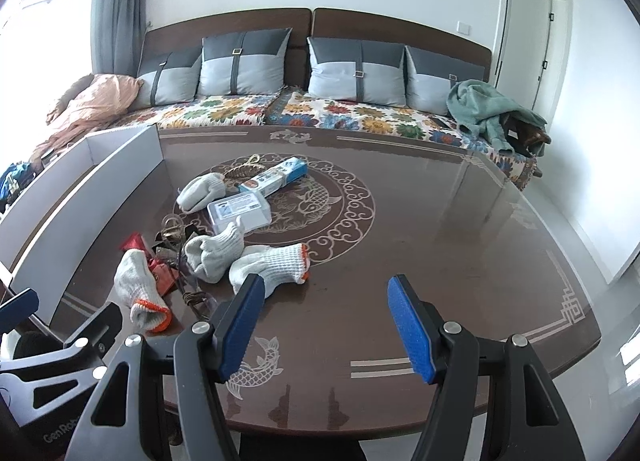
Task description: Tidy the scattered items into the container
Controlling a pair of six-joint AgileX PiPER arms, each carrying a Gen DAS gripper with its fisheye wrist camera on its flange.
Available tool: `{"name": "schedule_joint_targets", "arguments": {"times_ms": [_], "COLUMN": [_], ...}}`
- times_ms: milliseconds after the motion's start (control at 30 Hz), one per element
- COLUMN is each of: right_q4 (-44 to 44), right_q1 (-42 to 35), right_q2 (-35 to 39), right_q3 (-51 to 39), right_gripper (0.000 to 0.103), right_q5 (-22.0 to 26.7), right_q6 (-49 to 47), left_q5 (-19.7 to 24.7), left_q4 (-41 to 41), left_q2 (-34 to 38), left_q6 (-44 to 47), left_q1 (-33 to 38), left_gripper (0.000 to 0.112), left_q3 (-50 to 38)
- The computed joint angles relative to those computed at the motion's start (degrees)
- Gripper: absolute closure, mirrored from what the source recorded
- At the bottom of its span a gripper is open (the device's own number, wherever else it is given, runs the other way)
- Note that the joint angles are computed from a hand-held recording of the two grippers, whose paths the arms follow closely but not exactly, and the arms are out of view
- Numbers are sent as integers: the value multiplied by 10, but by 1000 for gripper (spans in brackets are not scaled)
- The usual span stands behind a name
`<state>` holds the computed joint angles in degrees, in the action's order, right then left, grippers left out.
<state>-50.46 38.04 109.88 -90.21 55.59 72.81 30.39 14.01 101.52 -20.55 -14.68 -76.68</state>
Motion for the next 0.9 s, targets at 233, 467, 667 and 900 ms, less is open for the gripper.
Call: {"name": "schedule_joint_targets", "arguments": {"times_ms": [233, 467, 667, 900], "right_q4": [4, 15, 29, 44], "right_q1": [-7, -7, -13, -23], "right_q2": [6, 31, 49, 60], "right_q3": [3, -21, -29, -25], "right_gripper": [38, 38, 38, 38], "right_q5": [-12, -14, -32, -56], "right_q6": [7, -11, -23, -24], "left_q5": [-9, -11, -17, -18], "left_q4": [-23, -38, -66, -49], "left_q2": [9, 31, 49, 77], "left_q6": [18, 34, 57, 41], "left_q1": [4, 11, 27, 29], "left_gripper": [9, 9, 9, 9], "left_q3": [-1, -9, -11, -19]}}
